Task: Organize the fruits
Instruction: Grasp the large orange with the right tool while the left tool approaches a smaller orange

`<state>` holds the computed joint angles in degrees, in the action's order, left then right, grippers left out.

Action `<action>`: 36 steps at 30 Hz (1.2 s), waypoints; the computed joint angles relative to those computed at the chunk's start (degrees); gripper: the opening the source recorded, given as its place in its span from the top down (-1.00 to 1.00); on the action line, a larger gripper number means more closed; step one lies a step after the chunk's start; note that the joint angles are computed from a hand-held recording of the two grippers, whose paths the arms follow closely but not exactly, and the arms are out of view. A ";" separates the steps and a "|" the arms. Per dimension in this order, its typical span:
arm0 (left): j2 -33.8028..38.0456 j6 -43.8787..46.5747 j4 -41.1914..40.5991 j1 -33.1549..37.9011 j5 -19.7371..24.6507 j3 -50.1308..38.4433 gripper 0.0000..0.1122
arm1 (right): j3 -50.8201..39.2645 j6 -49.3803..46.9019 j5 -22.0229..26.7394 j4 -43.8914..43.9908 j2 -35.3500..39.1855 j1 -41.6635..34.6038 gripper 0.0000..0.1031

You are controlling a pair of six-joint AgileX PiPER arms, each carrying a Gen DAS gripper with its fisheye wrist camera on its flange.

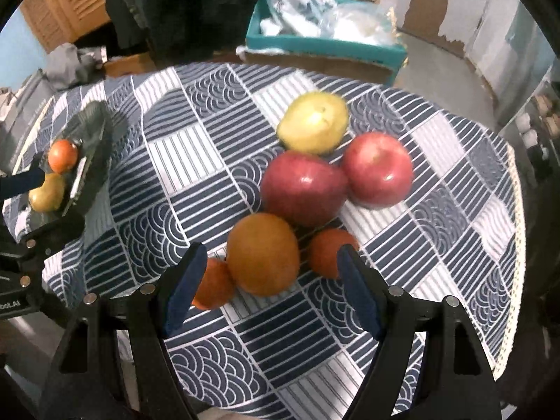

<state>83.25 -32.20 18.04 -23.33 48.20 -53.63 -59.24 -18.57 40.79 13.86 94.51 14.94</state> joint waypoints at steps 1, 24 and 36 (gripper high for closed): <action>0.51 0.29 -0.24 0.21 -0.39 0.11 -0.55 | -0.04 -0.26 -0.18 0.33 0.74 0.07 -0.50; 6.10 3.53 -4.50 1.83 -2.85 -0.17 -0.55 | -0.21 -3.23 -2.44 2.51 6.33 1.02 -0.16; 5.17 4.42 -6.53 -0.36 -1.96 -1.89 -0.55 | 1.67 -8.17 1.06 8.67 -1.06 -3.65 -0.14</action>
<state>88.42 -27.78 11.51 -23.69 46.24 -55.52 -57.57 -26.75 41.85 22.52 93.45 11.29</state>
